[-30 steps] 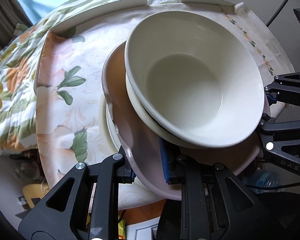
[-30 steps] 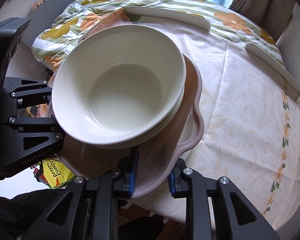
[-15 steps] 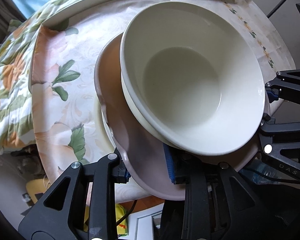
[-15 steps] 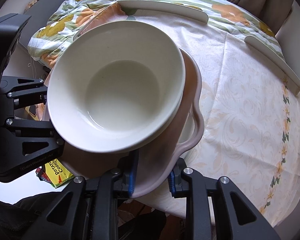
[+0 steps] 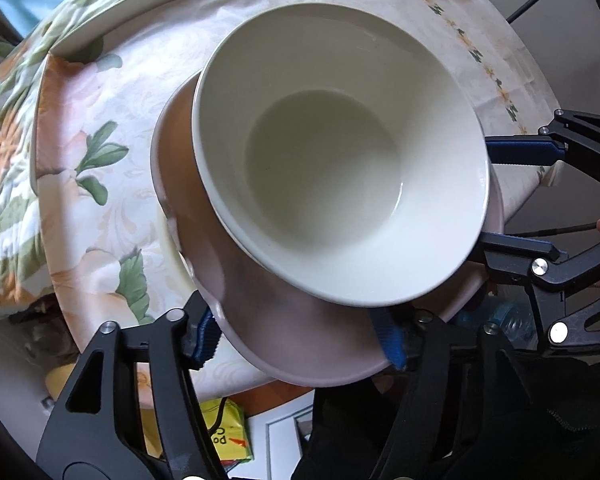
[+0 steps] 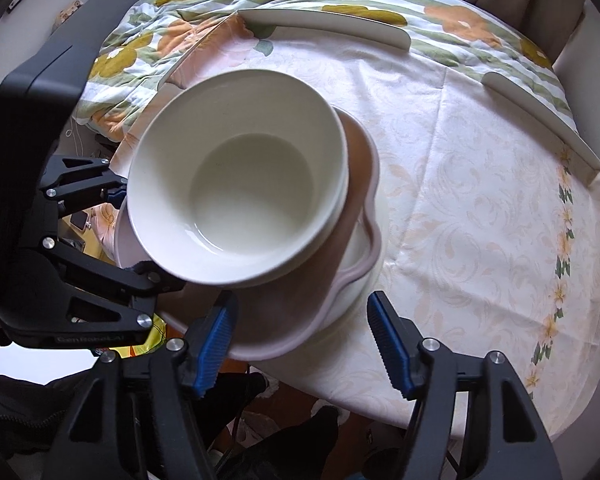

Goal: Organize plates and bowls

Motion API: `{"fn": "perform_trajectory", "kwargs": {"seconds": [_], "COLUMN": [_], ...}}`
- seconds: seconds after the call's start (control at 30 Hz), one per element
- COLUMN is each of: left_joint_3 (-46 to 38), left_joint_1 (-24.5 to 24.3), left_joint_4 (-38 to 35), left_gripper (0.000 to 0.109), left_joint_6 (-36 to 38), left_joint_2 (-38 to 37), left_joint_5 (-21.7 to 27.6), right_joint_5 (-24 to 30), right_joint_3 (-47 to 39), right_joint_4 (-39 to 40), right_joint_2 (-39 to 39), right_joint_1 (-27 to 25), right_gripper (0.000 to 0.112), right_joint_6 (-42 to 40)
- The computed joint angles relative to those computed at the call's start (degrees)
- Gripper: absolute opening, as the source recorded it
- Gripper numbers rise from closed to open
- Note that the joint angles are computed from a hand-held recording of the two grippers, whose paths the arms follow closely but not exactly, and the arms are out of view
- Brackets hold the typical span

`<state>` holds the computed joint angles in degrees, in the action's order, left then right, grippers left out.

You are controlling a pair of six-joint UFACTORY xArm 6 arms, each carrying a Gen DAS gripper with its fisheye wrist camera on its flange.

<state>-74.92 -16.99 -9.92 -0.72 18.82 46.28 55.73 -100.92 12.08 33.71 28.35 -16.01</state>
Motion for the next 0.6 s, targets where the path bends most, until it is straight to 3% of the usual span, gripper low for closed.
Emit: {"fn": "perform_trajectory", "kwargs": {"seconds": [0.03,0.07,0.23,0.4,0.6], "left_joint_3": [0.2,0.2,0.6,6.2,11.8], "left_joint_1": [-0.1,-0.5,-0.8,-1.6,-5.6], "left_joint_4": [0.3,3.1,4.1,7.7,22.0], "left_gripper": [0.086,0.092,0.093,0.093,0.093], "left_joint_6": [0.3,-1.0,-0.6,-6.2,-26.3], "left_joint_2": [-0.5,-1.0,-3.1,-9.6,-20.2], "left_joint_5": [-0.1,-0.3,0.3,-2.2,-5.5], "right_joint_5": [-0.1,-0.2,-2.0,-5.1,-12.2], "right_joint_3": [0.3,0.6,4.3,10.4,19.6], "right_joint_4": [0.2,0.5,2.0,3.7,5.2], "right_joint_2": [-0.3,-0.6,-3.9,-9.4,-18.6], "right_joint_1": [-0.2,-0.3,-0.7,-0.7,-1.3], "right_gripper": [0.062,0.062,0.063,0.063,0.063], "right_joint_6": [0.6,1.0,3.0,2.8,1.9]}}
